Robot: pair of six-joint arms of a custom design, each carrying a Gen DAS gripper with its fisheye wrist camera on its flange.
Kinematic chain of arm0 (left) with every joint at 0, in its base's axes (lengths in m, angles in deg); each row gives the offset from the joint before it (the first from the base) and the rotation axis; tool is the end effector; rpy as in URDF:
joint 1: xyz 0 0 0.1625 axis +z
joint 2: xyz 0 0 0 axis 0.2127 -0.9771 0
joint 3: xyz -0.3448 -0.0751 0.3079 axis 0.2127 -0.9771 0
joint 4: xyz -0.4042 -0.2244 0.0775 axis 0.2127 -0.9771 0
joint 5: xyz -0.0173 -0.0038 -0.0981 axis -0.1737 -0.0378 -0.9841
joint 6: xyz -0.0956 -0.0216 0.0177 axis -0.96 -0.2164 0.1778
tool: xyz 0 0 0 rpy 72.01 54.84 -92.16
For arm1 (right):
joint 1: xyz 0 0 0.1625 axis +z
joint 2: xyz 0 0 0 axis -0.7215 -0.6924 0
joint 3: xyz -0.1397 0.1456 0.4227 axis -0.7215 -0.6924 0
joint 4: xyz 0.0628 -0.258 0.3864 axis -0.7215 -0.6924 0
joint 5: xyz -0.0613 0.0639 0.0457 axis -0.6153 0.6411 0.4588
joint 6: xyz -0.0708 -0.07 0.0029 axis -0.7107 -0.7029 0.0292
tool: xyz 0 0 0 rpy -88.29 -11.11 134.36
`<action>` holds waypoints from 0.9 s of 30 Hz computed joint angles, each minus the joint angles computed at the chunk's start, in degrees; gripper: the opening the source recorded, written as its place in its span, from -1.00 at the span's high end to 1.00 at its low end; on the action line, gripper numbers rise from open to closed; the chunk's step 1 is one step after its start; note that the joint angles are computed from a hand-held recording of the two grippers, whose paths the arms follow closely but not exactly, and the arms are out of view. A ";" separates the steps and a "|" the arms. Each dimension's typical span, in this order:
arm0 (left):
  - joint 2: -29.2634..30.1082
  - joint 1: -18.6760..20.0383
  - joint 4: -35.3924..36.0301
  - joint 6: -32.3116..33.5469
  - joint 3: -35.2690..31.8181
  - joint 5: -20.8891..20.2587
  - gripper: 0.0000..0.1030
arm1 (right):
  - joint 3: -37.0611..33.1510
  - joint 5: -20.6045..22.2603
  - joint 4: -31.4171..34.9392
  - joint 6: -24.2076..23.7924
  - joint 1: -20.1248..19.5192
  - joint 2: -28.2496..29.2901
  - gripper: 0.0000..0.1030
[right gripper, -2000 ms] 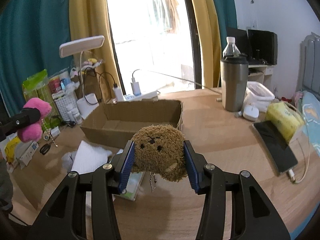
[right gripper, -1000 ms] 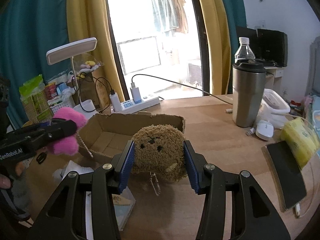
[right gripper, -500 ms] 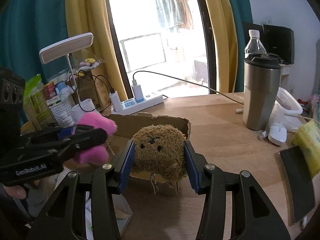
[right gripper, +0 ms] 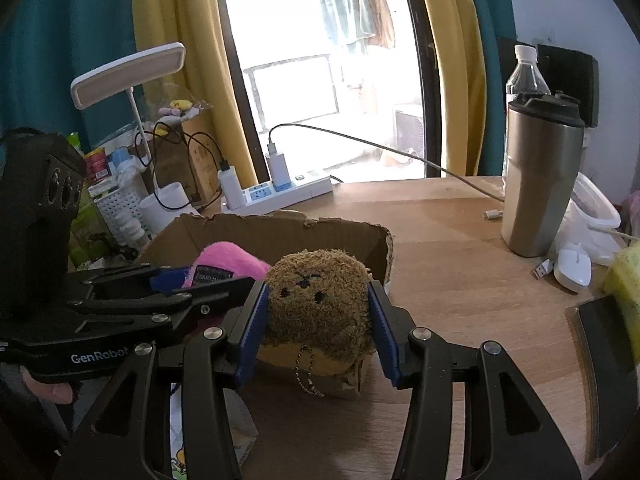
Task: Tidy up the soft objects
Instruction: 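Open both tools to drop the plushes into the box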
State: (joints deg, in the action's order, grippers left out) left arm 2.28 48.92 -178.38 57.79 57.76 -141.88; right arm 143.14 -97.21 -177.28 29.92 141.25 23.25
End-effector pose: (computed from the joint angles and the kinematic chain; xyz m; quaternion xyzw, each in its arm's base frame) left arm -0.2056 -0.7772 0.1118 0.1318 0.8899 -0.3753 0.2232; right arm 0.1948 -0.7919 0.1334 0.3772 -0.8654 0.2938 0.1500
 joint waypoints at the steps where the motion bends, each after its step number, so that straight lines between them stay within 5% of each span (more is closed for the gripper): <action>1: 0.00 0.11 0.83 -0.68 -0.22 -0.02 0.09 | -0.11 -0.19 -0.02 0.12 0.00 0.06 -0.03; 27: -4.49 -2.42 -3.52 -2.35 6.45 2.83 -0.22 | 5.32 -1.21 -5.52 0.23 1.56 -3.28 -0.20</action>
